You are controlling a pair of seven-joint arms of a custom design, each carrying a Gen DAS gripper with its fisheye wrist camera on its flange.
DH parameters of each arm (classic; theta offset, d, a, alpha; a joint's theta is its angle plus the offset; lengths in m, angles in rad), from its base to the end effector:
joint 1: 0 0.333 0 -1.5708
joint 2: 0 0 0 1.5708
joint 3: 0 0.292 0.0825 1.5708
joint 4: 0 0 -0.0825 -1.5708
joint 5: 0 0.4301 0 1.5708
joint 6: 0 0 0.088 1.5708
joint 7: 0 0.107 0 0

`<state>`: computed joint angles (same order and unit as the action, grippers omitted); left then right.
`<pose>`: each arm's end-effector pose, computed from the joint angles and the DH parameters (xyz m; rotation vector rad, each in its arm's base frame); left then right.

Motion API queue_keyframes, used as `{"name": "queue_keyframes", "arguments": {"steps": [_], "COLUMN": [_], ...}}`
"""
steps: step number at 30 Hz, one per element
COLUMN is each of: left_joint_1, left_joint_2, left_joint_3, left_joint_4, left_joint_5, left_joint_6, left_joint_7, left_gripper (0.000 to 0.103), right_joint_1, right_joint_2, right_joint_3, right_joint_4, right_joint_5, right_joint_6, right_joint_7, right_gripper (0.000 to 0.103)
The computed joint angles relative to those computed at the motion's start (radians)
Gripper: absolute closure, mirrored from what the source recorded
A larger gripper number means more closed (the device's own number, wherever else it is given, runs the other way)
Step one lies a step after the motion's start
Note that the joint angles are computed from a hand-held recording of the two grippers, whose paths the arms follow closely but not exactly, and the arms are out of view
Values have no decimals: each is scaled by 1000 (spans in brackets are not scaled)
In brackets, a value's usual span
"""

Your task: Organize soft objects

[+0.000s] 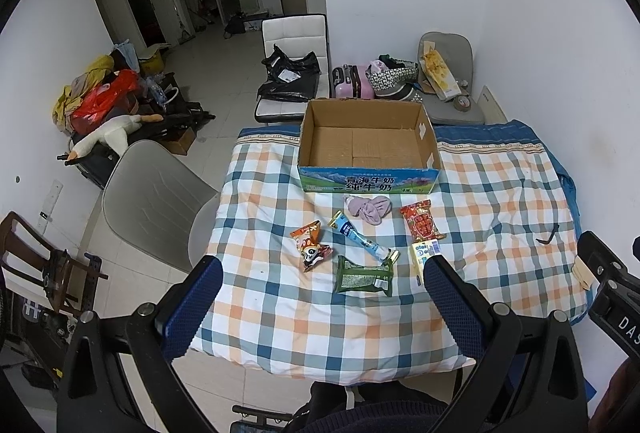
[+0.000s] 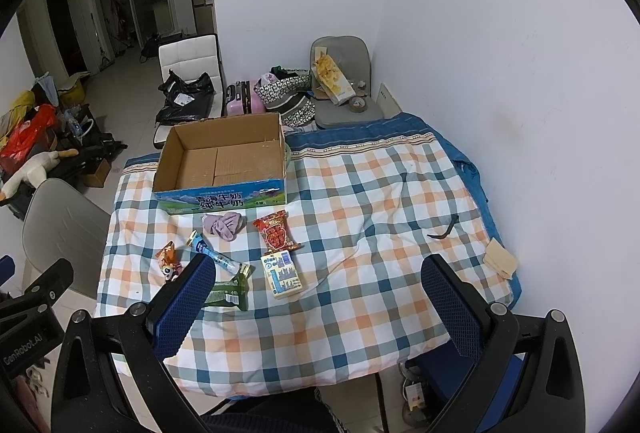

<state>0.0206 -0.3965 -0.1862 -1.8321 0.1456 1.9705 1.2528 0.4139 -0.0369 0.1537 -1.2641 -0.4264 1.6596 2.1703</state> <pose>0.5023 -0.0955 0.7239 -1.9847 1.7480 -0.4573 0.5019 0.2746 0.7984 -1.8397 2.0072 -0.7140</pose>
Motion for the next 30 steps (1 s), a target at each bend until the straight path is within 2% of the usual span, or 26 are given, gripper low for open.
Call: {"name": "queue_keyframes", "arguments": {"steps": [5,7,27,30], "left_joint_1": [0,0,-1,2], "left_joint_2": [1,2,-4,23], "left_joint_3": [1,1,1,8], "left_joint_4": [2,3,-3,12], "left_joint_5": [0,1,-1,-8], "left_joint_6": [0,-1,-2,-8], "left_joint_7": [1,1,2,9], "left_gripper": [0,0,0,0], "right_joint_1": [0,0,3,3], "right_joint_2": [-6,23,13,9], "right_joint_3": [1,0,-5,-5], "right_joint_4": [-9,41,25,20], "right_joint_5": [1,-3,-5,1], "right_joint_6": [1,-15,-5,-1], "right_joint_7": [1,-7,-4,-5], "right_gripper": [0,0,0,0]}}
